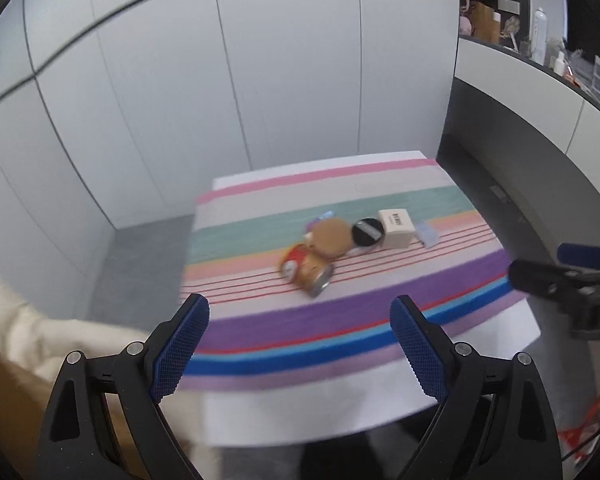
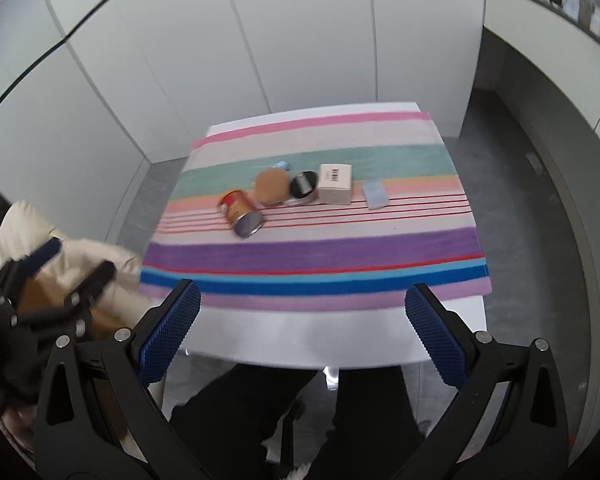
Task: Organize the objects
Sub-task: 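Move both tools back toward the remaining objects on the cloth, then grasp the red-gold can with the left tool while the right tool grasps the white barcode box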
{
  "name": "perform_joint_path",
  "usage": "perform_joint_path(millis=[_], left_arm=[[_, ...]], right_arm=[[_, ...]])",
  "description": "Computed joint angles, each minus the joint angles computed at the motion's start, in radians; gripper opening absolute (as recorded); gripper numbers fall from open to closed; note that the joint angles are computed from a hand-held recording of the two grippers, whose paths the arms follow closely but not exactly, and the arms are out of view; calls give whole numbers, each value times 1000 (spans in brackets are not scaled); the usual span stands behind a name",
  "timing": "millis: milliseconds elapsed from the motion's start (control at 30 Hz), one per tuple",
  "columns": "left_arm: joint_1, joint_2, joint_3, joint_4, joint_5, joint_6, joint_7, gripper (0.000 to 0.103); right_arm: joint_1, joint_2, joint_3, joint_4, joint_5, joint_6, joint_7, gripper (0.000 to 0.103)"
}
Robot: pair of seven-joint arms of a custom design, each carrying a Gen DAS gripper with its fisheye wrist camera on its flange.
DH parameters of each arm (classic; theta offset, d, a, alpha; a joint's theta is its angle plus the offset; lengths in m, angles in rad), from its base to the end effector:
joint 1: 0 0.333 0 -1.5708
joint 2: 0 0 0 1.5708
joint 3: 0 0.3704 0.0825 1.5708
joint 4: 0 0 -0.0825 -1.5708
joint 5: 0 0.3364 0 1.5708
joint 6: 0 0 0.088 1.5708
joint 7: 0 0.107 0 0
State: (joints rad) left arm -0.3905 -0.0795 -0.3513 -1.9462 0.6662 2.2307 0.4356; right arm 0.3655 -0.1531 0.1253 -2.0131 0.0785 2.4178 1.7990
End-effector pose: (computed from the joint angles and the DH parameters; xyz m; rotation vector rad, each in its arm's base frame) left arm 0.3928 -0.3444 0.6251 -1.8427 1.7248 -0.5669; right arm 0.4407 0.2420 0.6499 -2.0342 1.6252 -0.2490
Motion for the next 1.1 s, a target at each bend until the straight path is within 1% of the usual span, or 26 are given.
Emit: perform_joint_path(millis=[33, 100, 133, 167, 233, 267, 300, 333, 367, 400, 500, 567, 633, 700, 767, 800, 833, 867, 900, 933, 967, 1100], left_arm=[[7, 40, 6, 17, 10, 13, -9, 93], [8, 103, 21, 47, 37, 5, -24, 93], [6, 132, 33, 60, 44, 1, -21, 93], [9, 172, 50, 72, 38, 18, -1, 93], [12, 202, 80, 58, 38, 86, 17, 93], [25, 217, 96, 39, 18, 151, 35, 93], [35, 227, 106, 27, -8, 200, 54, 93], [46, 242, 114, 20, -45, 245, 83, 93], [50, 259, 123, 20, -67, 269, 100, 93], [53, 284, 132, 31, -86, 279, 126, 93], [42, 335, 161, 62, -90, 275, 165, 93], [39, 355, 177, 70, -94, 294, 182, 93], [45, 372, 183, 73, -113, 331, 215, 93], [39, 381, 194, 77, -114, 348, 239, 93], [25, 399, 207, 91, -99, 346, 250, 91], [19, 406, 212, 95, -90, 351, 253, 84], [18, 414, 213, 100, -96, 360, 261, 81], [10, 418, 221, 103, -89, 361, 250, 81], [5, 416, 229, 94, -83, 385, 228, 80], [4, 419, 232, 97, -86, 386, 224, 80], [4, 419, 234, 97, -92, 389, 216, 80], [20, 401, 227, 77, -159, 406, 194, 80]], right_arm=[[-9, 39, -1, 23, -23, -3, 10, 103], [-15, 106, -2, 66, -62, -12, 29, 103], [-17, 140, -6, 88, -72, -19, 30, 103], [-19, 181, -12, 114, -78, -25, 28, 103], [-21, 263, -22, 168, -87, -36, 22, 103], [-20, 299, -27, 193, -93, -38, 20, 103], [-20, 333, -32, 214, -99, -37, 17, 103], [-18, 368, -37, 240, -109, -37, 17, 103], [-14, 394, -41, 257, -119, -34, 17, 103], [-10, 427, -46, 281, -131, -29, 17, 103], [0, 512, -58, 350, -149, -21, 21, 103], [2, 573, -59, 410, -140, -18, 19, 103], [10, 620, -63, 463, -140, -17, 19, 102], [23, 655, -70, 507, -149, -20, 18, 101], [52, 691, -92, 553, -193, -36, 30, 97], [63, 708, -100, 575, -212, -50, 32, 91], [75, 723, -109, 594, -232, -67, 38, 87], [81, 737, -113, 614, -241, -87, 41, 75], [89, 748, -119, 627, -253, -102, 47, 64], [96, 751, -126, 627, -269, -103, 56, 62], [105, 749, -135, 617, -289, -85, 68, 61], [91, 737, -118, 594, -284, -61, 56, 60]])
